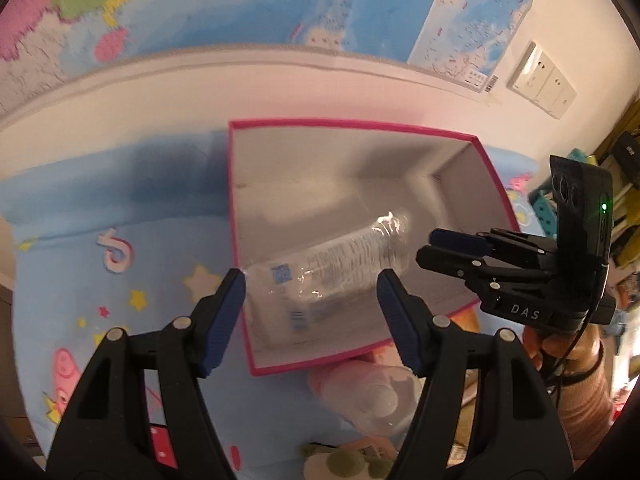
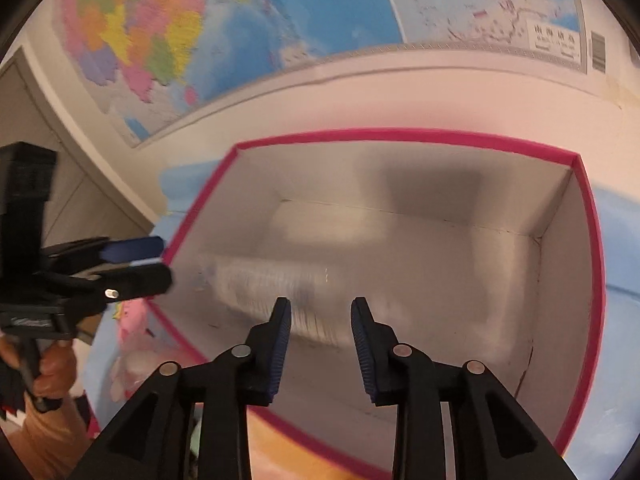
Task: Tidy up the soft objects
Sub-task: 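Carry the bag over the pink box and open the right tool, then grasp the white barcode packet with the right tool and lift it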
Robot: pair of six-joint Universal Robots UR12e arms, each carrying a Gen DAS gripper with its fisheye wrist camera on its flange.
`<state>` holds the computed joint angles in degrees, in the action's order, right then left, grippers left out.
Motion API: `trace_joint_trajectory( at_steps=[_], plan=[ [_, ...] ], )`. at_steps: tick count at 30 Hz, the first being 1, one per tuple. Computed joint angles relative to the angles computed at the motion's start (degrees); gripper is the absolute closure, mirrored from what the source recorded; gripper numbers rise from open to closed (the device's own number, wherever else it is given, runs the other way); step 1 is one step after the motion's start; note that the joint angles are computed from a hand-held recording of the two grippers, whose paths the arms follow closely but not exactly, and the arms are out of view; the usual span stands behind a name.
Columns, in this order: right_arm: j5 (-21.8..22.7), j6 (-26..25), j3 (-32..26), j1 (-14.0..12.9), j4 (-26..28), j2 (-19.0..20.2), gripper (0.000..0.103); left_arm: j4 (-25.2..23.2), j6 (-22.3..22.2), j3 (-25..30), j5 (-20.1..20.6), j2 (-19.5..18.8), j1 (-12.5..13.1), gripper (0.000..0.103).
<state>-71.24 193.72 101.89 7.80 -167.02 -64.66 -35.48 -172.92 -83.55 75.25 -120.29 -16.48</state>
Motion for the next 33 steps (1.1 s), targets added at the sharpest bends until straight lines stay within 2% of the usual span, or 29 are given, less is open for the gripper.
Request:
trace_joint_trajectory(
  at_steps=[2, 6, 11, 14, 16, 20, 25, 33],
  plan=[
    [-1.69, 0.73, -0.02, 0.24, 0.14, -0.01, 0.064, 1.06, 0.03, -0.25, 0.22, 0.09, 0.26, 0.034],
    [-1.32, 0.62, 2.08, -0.02, -3.48, -1.21, 0.063, 8.01, 0.37, -3.59, 0.15, 1.64, 0.29, 0.034],
    [0.16, -1.87, 6.91, -0.51, -9.86, -4.58, 0.053, 16.33, 4.19, -9.94, -6.44, 5.05, 1.08, 0.032],
    [0.13, -3.15, 10.62, -0.83, -13.52, -7.2, 0.05, 17.22, 8.15, -12.43, -9.69, 6.36, 0.92, 0.03],
    [0.43, -3.28, 12.25, -1.0, -14.9, -8.28, 0.048, 16.63, 10.49, -13.65, -10.91, 6.96, 0.74, 0.03],
    [-1.23, -4.11, 16.5, -1.35, -15.48, -10.66, 0.048, 14.06, 14.2, -15.55, -10.6, 7.54, -0.86, 0.03],
    [0.33, -2.16, 21.06, -2.87, -15.77, -11.94, 0.048, 8.55, 16.11, -16.17, -12.04, 7.31, -1.65, 0.03],
    [4.42, 0.35, 24.57, -4.12, -18.45, -11.22, 0.048, 2.81, 18.24, -16.99, -13.6, 7.52, -2.6, 0.043]
  ],
)
